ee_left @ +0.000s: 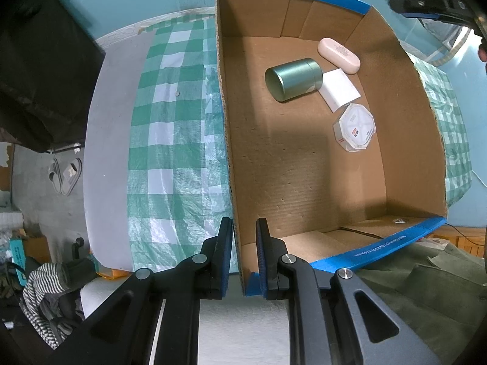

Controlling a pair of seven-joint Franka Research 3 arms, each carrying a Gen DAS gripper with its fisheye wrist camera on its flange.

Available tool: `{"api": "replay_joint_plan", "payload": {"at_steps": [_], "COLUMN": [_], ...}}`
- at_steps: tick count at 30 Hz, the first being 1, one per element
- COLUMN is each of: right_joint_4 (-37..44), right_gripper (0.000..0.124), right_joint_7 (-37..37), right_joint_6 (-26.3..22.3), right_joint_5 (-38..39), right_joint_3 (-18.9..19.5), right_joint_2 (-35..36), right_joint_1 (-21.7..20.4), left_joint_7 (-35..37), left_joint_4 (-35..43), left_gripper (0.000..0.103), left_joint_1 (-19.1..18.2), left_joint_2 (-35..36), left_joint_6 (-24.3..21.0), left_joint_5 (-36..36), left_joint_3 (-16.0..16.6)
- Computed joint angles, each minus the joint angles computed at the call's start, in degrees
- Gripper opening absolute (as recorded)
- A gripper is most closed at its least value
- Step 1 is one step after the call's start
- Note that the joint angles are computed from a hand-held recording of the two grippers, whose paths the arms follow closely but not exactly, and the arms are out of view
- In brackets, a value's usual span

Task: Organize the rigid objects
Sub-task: 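Move the right tool back over the pink-gold SANK lighter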

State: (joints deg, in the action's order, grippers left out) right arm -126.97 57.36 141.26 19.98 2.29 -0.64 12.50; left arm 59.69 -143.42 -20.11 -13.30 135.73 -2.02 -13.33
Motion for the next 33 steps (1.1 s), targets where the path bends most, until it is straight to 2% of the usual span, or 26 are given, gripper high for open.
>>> {"api": "replay_joint_plan", "payload": {"at_steps": [19,33], "right_joint_4": [-7.5,-12.3], "right_gripper": [0.049,0.049], "right_joint_7": [1.2,1.2], "right_joint_6": [-0.9,-0.6], "right_joint_5": [-4.3,-7.8], "right_joint_3": [-3.2,-5.7], "right_joint_2": [-7.8,-6.2], "right_joint_1": [-5.4,-10.7], "left_joint_7": [-0.1,0.0], "left_joint_4": [-0.3,-0.2], "left_gripper": [0.015,0.015], "left_joint_1": [-0.3,-0.4], "left_joint_2": [-0.4,-0.6], "left_joint_6": [-0.1,-0.7], "left_joint_5": [0.2,0.5], "left_joint_3": [-0.1,-0.2]}}
